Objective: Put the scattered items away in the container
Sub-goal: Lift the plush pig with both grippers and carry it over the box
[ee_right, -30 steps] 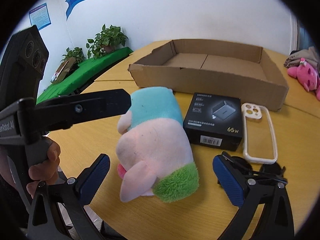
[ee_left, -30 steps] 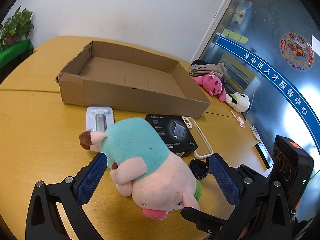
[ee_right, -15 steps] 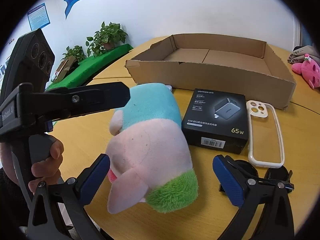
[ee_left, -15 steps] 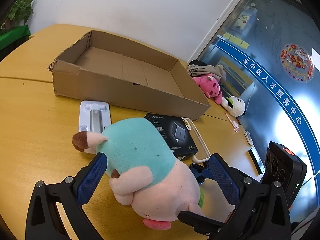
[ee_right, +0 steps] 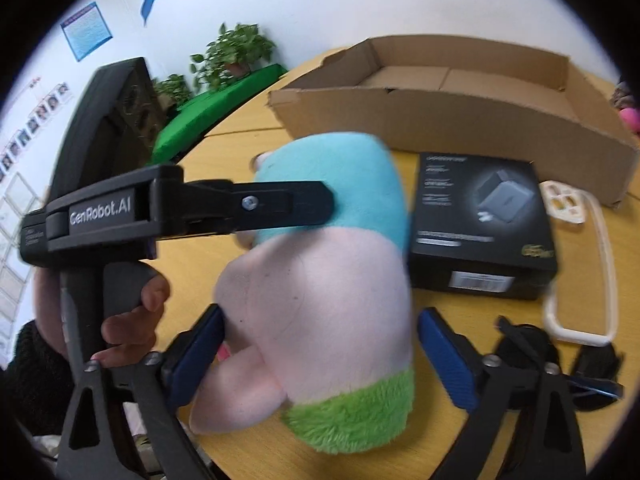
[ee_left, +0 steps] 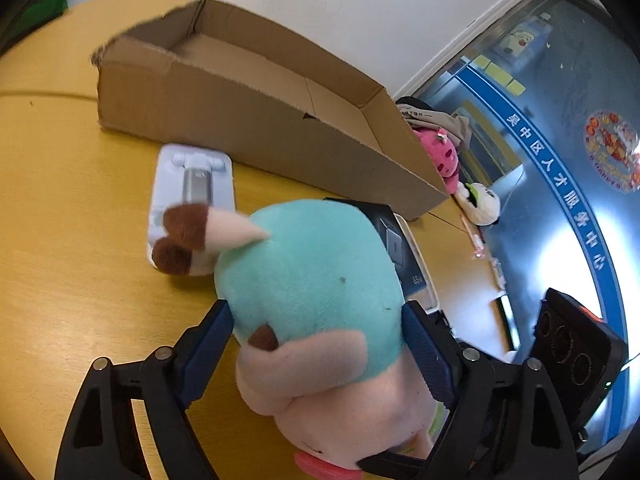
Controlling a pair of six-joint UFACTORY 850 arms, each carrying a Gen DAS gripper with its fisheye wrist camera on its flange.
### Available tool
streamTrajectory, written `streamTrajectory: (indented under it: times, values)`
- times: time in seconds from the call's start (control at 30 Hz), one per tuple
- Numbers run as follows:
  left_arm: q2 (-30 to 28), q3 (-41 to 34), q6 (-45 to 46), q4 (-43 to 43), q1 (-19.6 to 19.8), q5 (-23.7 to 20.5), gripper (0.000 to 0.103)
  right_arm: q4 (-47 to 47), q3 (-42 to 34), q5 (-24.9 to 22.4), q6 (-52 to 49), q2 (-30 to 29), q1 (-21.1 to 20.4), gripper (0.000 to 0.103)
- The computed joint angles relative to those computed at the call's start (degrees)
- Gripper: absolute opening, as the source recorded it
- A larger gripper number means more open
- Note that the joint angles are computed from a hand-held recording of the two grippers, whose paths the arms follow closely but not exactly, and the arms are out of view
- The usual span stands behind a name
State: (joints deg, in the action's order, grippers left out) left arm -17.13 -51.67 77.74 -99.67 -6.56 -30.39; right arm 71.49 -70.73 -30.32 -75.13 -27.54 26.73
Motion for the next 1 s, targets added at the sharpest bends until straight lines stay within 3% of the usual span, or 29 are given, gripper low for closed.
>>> streamTrajectory:
  times: [0.13, 0.3, 0.6, 0.8, 1.0]
  values:
    - [-0.35, -0.14, -1.89, 1.72, 0.79, -2.36, 0.081, -2.21, -0.87, -1.96, 2.09, -0.35, -0.39, 0.080]
    - [0.93, -0.36, -4.60, 4.64, -0.18, -0.42, 0.075, -3.32, -1.34, -4.60, 4.17, -0.19, -0.92, 0.072]
    - [5.58, -6.62, -6.12, 12.59, -0.71, 3.67, 0.073, 8.49, -1.60, -2.31, -6.75, 4.74, -0.51, 0.068]
    - [3.84, -18.56, -6.73, 20.16, -0.24, 6.79, 0.073, 8.34, -13.30, -2.50, -6.58, 2.28, -0.97, 0.068]
    - [-4.16, -38.07, -20.14, 39.24, 0.56, 8.08, 0.073, -3.19, -37.35, -7.16, 9.66, -8.09, -1.66, 0.067]
